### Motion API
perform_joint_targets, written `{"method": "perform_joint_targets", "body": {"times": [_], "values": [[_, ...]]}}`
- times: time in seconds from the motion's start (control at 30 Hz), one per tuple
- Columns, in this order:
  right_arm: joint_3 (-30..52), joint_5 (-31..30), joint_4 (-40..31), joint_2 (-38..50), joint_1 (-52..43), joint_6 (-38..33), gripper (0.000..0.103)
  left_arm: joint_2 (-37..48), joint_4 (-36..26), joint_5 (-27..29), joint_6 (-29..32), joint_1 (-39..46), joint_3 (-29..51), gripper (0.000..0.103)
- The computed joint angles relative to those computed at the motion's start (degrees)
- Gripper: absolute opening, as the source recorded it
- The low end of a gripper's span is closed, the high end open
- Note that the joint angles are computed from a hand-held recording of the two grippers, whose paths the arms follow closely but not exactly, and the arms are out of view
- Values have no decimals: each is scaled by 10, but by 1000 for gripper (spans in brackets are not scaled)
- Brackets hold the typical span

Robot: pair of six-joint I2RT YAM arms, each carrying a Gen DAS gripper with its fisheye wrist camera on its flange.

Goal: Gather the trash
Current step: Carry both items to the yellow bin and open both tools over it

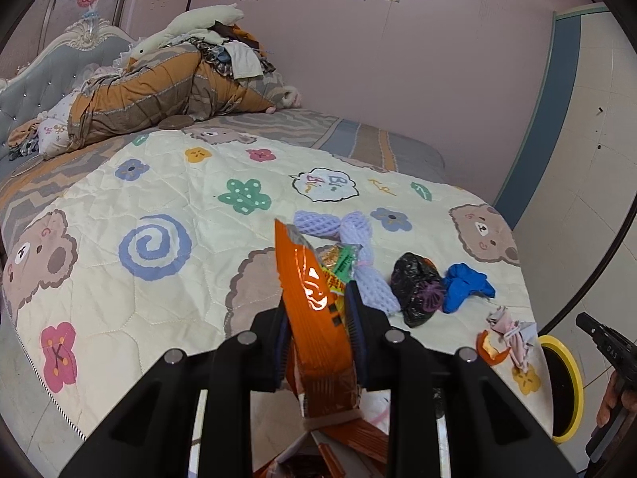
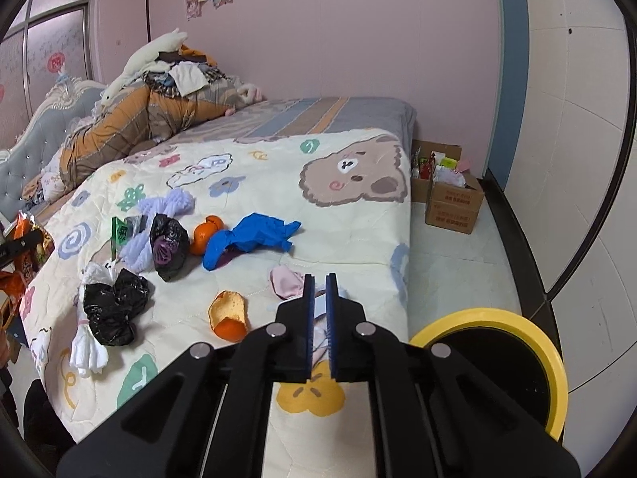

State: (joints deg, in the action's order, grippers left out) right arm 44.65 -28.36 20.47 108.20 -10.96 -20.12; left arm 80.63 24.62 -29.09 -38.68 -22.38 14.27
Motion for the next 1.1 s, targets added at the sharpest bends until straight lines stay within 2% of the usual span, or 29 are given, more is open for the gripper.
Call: {"method": "perform_joint_targets", "body": {"times": [0.13,0.27,0.33,0.37,0.4,0.53,0.67,0.73,0.8,0.83,0.93,1.1], "values": [[3,-14,-7,-4,-14,-1,5,-15,-21,-18,-8,-24,5,24],[41,-26,-58,34,-4,-28,8,-20,-27,-26,-11,-41,7,24],[64,-17,-67,66,11,-31,22,-17,-27,-23,-11,-43,9,24],[70,-13,-63,77,17,-28,43,-16,-28,-22,-11,-43,10,24],[80,-12,-63,92,22,-24,54,-14,-28,-20,-11,-43,11,24],[104,44,-40,131,54,-22,54,-11,-27,-14,-8,-36,11,24],[154,95,-57,189,80,-31,51,-6,-22,-4,-6,-26,11,24],[180,132,-65,221,93,-33,43,-2,-21,0,-6,-24,12,24],[194,147,-69,243,99,-35,23,2,-20,4,-7,-23,13,24],[191,153,-59,247,101,-35,19,5,-18,7,-5,-23,14,25],[179,140,-42,240,94,-25,12,12,-20,5,-4,-28,21,24],[140,114,-19,194,73,-16,11,19,-30,-3,-1,-48,38,25]]}}
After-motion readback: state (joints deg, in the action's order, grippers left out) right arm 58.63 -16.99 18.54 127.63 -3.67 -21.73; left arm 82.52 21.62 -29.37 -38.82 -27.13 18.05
